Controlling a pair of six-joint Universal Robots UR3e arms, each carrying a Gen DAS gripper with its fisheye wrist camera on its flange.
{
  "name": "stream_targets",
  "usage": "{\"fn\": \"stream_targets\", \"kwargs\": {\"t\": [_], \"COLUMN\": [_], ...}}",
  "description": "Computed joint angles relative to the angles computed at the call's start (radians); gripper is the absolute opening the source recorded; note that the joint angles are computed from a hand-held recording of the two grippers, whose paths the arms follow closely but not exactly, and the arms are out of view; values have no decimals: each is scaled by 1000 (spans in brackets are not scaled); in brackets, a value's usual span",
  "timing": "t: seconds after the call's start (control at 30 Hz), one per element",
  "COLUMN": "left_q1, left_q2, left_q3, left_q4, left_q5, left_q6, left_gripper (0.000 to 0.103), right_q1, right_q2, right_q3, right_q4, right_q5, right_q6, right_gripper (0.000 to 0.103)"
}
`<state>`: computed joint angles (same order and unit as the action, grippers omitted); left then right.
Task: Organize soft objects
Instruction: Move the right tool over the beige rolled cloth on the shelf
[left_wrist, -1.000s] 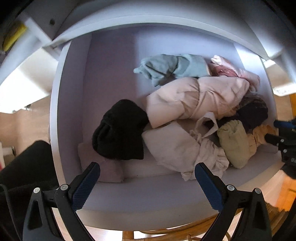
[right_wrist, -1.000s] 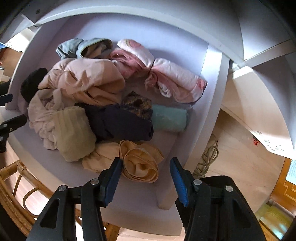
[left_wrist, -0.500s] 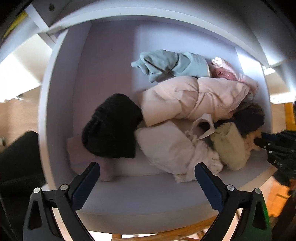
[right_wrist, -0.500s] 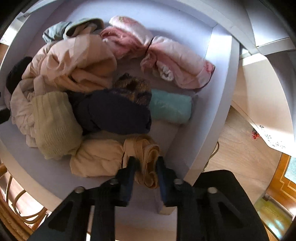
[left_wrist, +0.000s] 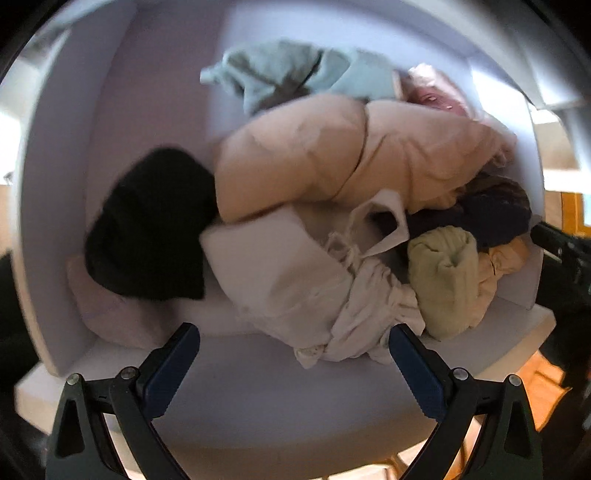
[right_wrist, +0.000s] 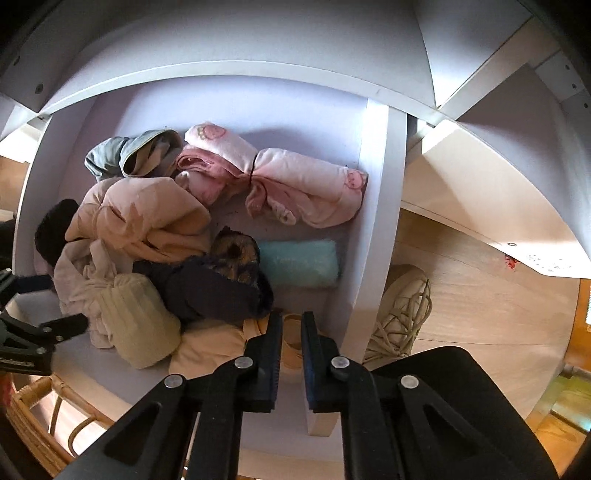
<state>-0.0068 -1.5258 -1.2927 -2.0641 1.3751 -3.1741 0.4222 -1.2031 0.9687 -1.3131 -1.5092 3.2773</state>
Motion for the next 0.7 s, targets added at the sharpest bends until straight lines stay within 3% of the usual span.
{"fn": "stream_targets", "kwargs": {"t": [0.13,0.27,0.4,0.5,0.57,0.7], "left_q1": [55,135,122,108,112,127], "left_q2": [10,43,14,-6,-8,2], "left_q3": [-61,-109,-63,-8,12,-10], "left_q4": [1,5,25,70,93,103], "left_q5": [-71,-174,-153,-88,-33,-40], "left_q6": [-1,42,43,-6,-16,-4], "left_gripper": [103,73,65,63,63,64], "right_q1": [3,-1,7,0,-10,-16], "right_q2": [12,12,20,0,-13,-6], "right_q3": [0,-3,-17,-2,18,32], "right_q4": [0,1,15,15,12,30], "right_q5": [18,37,44,31,31,42], "right_q6": [-3,-4,2,24,37,26], "right_gripper": [9,9,12,36,39,44]}}
